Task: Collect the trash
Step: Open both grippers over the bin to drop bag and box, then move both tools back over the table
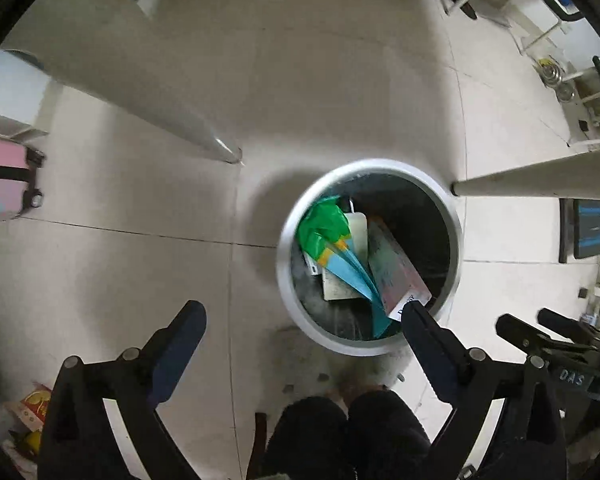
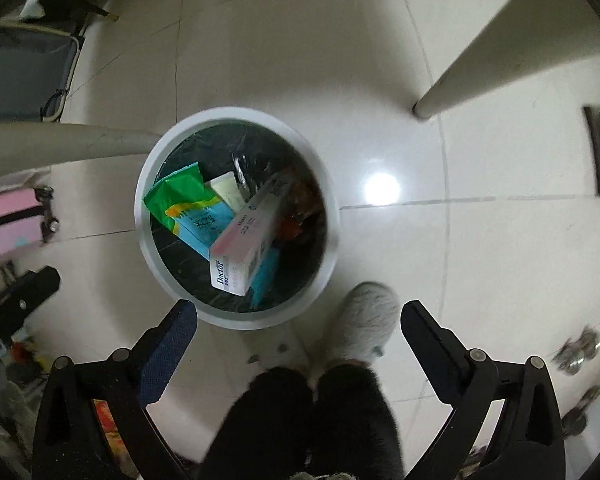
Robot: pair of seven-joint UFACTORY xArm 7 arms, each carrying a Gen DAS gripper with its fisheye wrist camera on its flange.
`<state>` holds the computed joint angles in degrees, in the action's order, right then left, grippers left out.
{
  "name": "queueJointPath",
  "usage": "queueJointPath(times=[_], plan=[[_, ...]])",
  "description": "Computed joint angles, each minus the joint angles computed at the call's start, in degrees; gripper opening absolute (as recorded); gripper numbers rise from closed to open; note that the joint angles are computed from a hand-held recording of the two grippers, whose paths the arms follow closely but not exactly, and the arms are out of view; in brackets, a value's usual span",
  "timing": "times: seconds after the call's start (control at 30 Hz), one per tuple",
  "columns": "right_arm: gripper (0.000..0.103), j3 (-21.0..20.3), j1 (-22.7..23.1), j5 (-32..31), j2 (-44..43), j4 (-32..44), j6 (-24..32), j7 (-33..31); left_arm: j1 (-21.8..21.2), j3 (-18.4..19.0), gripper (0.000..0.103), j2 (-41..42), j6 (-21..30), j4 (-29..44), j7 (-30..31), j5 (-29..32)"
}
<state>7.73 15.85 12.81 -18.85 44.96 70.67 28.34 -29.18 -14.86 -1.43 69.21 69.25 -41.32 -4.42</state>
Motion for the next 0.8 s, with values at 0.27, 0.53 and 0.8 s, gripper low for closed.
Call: queueJointPath(times=[0.27, 0.53, 0.8], plan=[[0.103, 1.50, 0.06, -6.17, -4.93, 8.47, 10.26, 1.90, -0.40, -0.75, 0.100, -3.32, 10.17, 7.05, -2.01, 1.67], [0.103, 2.41, -0.31, -6.96, -7.01, 21.36, 22.28, 3.21, -1.36, -2.21, 0.100, -3.63, 19.81, 17.76, -4.82, 1.76], [0.103, 3.54, -0.80, -5.57, -3.40, 42.68, 37.11, 6.48, -3.63, -3.66, 0.100, 0.15, 34.38, 37.63, -7.67, 4.76]])
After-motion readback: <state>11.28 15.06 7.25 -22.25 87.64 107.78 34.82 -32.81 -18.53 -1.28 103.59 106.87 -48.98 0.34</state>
